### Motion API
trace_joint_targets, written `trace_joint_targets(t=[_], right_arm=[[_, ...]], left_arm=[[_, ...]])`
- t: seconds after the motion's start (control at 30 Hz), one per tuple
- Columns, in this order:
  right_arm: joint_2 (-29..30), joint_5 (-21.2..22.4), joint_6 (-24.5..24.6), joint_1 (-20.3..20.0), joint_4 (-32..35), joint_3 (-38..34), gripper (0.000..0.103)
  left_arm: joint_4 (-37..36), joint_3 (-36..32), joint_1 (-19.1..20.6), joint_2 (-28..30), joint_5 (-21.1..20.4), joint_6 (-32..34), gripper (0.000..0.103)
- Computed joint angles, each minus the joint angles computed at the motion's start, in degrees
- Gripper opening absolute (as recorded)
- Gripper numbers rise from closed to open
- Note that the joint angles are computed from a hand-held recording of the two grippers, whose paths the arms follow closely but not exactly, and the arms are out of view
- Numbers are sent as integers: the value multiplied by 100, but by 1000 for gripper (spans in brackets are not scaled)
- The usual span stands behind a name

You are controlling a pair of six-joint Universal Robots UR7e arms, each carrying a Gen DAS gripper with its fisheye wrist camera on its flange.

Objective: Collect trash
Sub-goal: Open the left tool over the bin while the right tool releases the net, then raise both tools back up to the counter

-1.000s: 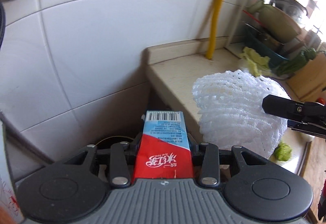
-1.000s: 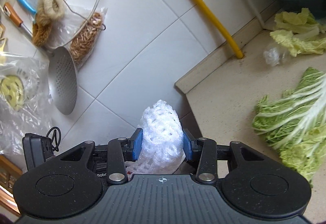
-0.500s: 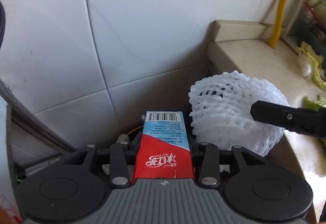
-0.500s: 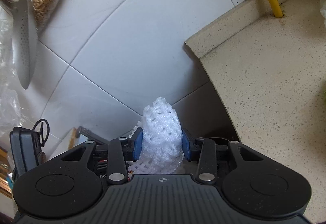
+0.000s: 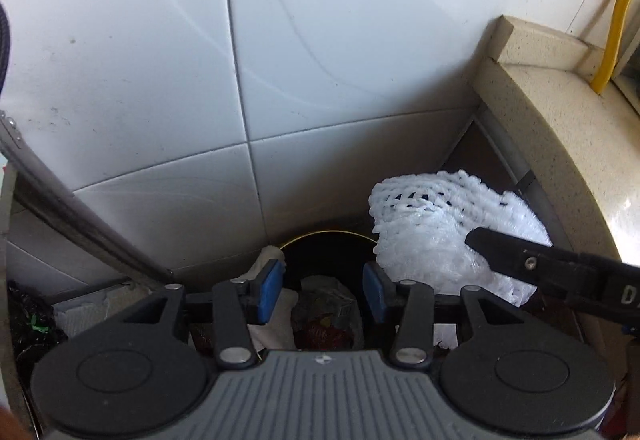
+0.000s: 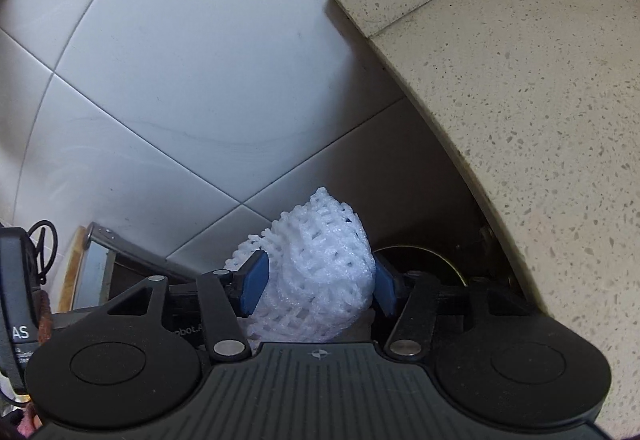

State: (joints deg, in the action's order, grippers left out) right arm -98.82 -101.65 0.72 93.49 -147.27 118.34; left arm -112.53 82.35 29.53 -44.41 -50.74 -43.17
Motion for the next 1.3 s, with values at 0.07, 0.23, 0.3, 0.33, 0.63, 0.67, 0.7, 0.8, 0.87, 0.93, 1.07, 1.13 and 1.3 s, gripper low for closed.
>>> trace_joint_targets(t=[0.07,0.23,0.3,0.33,0.63,0.67,0.7,0.8,0.87,0.93,1.07,1.13,1.3], right_arm=[[34,-98,-23,27,-25,8,66],[291,-533,-71,223,-21,-80,70],[312,-565,-62,227,-59,-44,72],[330,-597,-45,239,-71,-34,72],[-95,-562,137,481,-73,100,72],[-176,-562,155,533,-66,104,73],[-239,-590,164,591,-70,103,73],[-461,-803,149,765,-61,78,74],[-605,-964,166,879,-71,59,74],[-772,-1112,207,976,-84,63,77],[-1046,-1535,237,1202,-90,52,78],[-1236,-1758,248,1291,-43,32,79],[-1702,-2654,171,1530,-50,-34,84]], left_arm=[[1,-12,-27,-11,70,-54,43],[34,46,-119,-95,262,-72,56],[92,48,-143,-105,364,-50,57],[105,54,-148,-121,352,-64,57],[-337,171,-255,-279,20,368,57],[-378,162,-280,-279,4,426,57],[-432,152,-315,-275,3,485,57],[-533,67,-399,-235,15,720,58],[-666,4,-447,-200,-57,891,59],[-776,-74,-487,-138,-160,1065,61],[-987,-317,-583,78,-425,1512,62],[-1108,-461,-634,203,-582,1755,62],[-1425,-868,-810,588,-1010,2308,69]])
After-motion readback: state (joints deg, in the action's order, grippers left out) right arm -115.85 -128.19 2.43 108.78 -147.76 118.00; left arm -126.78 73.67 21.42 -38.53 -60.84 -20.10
